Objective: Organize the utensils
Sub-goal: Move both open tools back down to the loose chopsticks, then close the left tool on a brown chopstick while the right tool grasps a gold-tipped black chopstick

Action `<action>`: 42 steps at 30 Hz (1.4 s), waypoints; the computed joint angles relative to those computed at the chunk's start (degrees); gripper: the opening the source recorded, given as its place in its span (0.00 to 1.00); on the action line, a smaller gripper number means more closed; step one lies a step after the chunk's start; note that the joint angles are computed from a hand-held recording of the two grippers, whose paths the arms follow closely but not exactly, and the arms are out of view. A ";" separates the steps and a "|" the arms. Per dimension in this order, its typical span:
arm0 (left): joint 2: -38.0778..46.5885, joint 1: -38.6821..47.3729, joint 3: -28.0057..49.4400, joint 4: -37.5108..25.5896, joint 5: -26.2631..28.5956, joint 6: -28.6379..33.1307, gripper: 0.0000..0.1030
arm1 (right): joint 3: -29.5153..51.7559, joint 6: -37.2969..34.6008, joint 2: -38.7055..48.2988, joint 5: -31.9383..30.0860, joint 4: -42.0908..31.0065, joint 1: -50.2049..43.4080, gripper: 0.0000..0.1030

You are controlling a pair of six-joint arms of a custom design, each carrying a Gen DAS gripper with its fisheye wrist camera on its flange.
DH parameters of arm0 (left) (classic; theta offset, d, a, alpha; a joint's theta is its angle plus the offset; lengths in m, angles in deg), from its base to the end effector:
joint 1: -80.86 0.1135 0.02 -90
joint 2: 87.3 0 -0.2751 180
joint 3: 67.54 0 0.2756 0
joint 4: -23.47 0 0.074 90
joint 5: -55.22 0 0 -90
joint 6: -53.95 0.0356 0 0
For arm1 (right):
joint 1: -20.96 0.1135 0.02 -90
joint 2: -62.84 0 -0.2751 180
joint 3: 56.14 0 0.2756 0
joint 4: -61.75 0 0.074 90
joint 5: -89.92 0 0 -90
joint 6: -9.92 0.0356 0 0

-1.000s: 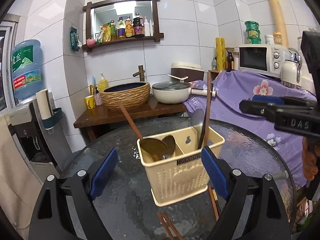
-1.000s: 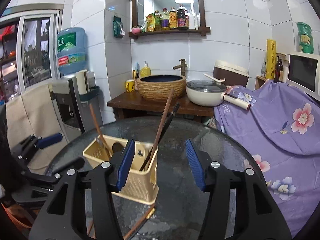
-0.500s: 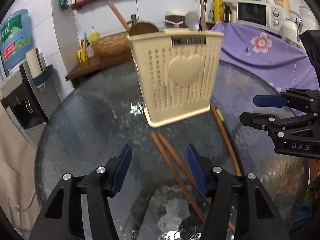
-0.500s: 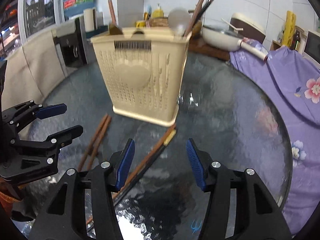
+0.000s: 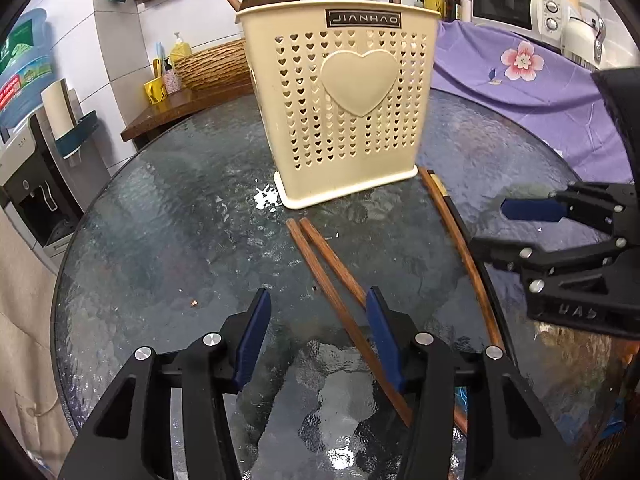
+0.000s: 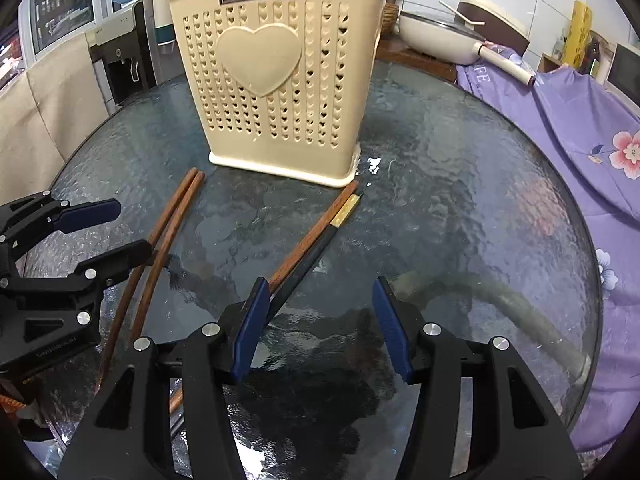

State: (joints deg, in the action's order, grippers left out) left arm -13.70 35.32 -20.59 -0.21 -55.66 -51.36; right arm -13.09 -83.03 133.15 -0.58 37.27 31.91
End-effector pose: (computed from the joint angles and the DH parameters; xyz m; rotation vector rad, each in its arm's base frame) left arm 0.1891 -0.1746 0.1712 0.4657 2.3280 -0.0563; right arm 0.2357 0.0459 0.1602 -0.3032 2.4565 0.0707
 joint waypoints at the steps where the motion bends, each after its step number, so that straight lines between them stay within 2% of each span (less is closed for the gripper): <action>1: 0.31 -0.16 0.23 -0.38 -0.23 0.05 0.47 | -0.08 0.06 -0.07 0.11 0.26 0.11 0.52; 9: 2.42 0.63 1.91 -3.77 0.68 1.58 0.48 | 0.94 -2.88 -0.16 -2.63 -2.92 -4.27 0.52; 12: 2.00 2.35 2.46 -5.38 2.52 1.83 0.48 | 1.56 -3.82 -0.04 -4.03 -3.97 -6.78 0.47; 18: 2.74 4.68 3.45 -4.85 5.28 0.03 0.48 | 4.06 -0.92 2.69 -8.11 -4.23 -8.92 0.45; 20: 4.39 5.29 4.53 -4.44 6.47 -0.65 0.48 | 5.11 -0.01 4.67 -7.49 -4.03 -8.32 0.45; 23: 6.45 6.18 5.90 -3.79 6.76 -1.05 0.47 | 5.96 1.12 6.63 -6.05 -3.14 -7.45 0.37; 29: 10.08 7.27 9.37 -4.16 6.60 -2.16 0.47 | 7.07 3.82 9.26 -4.82 -0.69 -6.40 0.27; 33: 12.34 7.65 11.60 -4.04 6.24 -2.19 0.41 | 10.46 4.85 13.08 -3.57 -0.33 -5.65 0.21; 39: 14.67 7.44 14.18 -4.38 5.87 -1.44 0.18 | 14.88 5.51 17.62 -1.42 -0.69 -4.35 0.13; 42: 15.37 7.00 14.72 -4.29 5.46 -0.95 0.11 | 15.01 5.85 17.97 -1.08 -0.35 -3.69 0.11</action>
